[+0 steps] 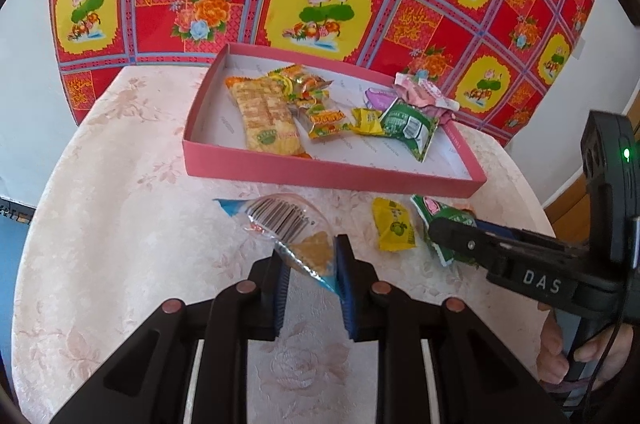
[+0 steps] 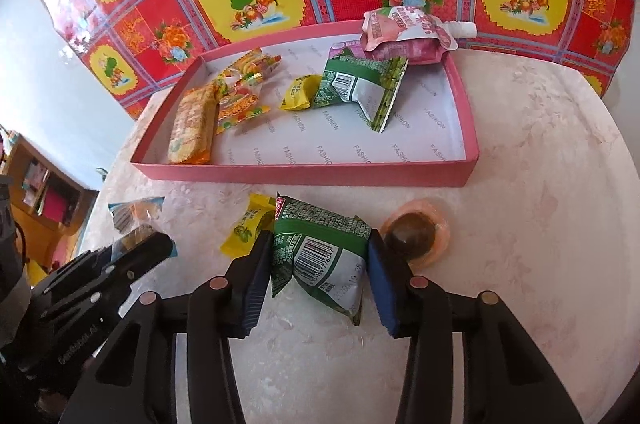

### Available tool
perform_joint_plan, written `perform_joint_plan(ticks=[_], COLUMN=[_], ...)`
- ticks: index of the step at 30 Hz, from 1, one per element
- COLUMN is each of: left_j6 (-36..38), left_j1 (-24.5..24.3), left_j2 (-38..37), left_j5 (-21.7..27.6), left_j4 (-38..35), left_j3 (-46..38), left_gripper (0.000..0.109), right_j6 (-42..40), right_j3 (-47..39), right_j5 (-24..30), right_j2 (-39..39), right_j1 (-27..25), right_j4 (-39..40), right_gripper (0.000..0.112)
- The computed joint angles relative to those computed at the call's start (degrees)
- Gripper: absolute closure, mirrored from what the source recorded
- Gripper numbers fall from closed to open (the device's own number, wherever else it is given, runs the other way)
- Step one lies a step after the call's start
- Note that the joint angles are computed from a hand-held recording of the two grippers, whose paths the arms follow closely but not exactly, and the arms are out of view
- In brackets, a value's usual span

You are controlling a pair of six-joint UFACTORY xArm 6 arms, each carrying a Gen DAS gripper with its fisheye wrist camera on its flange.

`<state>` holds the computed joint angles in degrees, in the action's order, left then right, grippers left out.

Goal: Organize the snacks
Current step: 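Carry the clear bag and green packet into the pink box with both tools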

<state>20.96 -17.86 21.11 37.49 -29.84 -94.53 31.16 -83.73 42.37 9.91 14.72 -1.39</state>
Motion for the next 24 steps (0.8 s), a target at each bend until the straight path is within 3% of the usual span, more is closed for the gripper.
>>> perform_joint_plan(ticks=[9, 24], left_j6=[0.0, -3.5], left_j1=[-0.5, -1.3], left_j2=[-1.2, 3.4], left_j5=[-1.6, 2.9], left_j4=[-0.3, 1.3], left_j3=[0.5, -9.2], left_gripper=[0.086, 0.086], right_j6=[-1.5, -5.4], right_j3=[2.6, 2.4], right_j5=[-2.3, -3.5], right_j2=[-3.4, -4.6], right_j1=[-0.4, -2.4], right_j4=[1.1, 2.5], right_gripper=[0.066, 0.066])
